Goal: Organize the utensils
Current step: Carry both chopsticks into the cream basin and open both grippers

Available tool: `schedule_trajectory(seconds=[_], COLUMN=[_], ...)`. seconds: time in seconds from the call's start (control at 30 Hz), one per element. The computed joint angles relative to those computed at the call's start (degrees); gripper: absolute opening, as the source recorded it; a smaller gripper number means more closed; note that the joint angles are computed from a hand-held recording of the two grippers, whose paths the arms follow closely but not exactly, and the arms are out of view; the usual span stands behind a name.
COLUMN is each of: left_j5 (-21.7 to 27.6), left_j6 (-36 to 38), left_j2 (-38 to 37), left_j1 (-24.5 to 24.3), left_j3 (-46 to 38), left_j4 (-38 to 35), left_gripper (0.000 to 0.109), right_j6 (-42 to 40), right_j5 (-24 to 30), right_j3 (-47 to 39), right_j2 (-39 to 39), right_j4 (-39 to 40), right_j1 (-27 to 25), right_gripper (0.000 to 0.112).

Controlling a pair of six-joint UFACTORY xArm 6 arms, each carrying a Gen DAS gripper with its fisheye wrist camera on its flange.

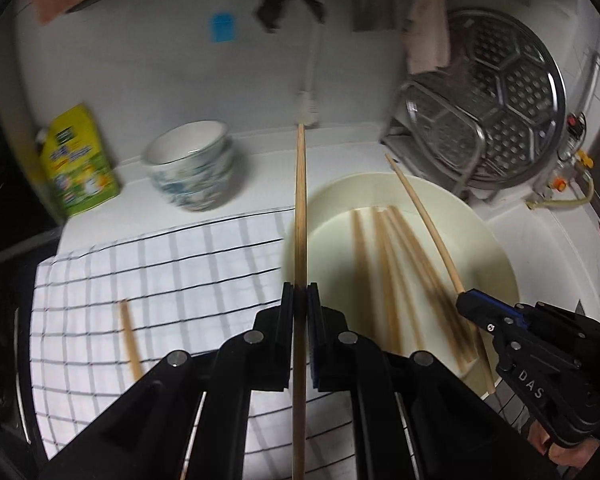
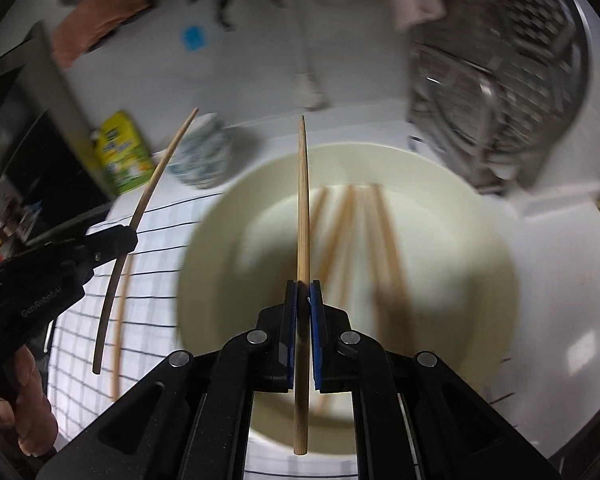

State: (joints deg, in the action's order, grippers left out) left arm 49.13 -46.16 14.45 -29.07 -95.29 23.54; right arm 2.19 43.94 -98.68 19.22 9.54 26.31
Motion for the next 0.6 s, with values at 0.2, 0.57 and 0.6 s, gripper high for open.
schedule_trajectory(seconds=[0.2,0.57,0.6], left_j5=[4.17,14.20,14.81], left_j6=[5.68,9.63,9.87], left_j2=[13.64,27.90,28.59], left_j1=[-1.98,-2.28,-2.32], left_j3=[-16.40,-35.11,-36.12], left_j4=[-3.19,-6.69,-6.78], left_gripper=[0.008,0.008,0.008], right_j6=[-1.59,-4.67,-4.63], right_j5=[1.78,5.71,5.74], right_j3=[-2.24,-5.00,-5.11], right_j2=[2.63,6.53,6.73], right_j4=[0.66,4.86,4.83], right_j1=[-3.34,-5.89,-5.96], right_gripper=[0.006,0.006,0.006])
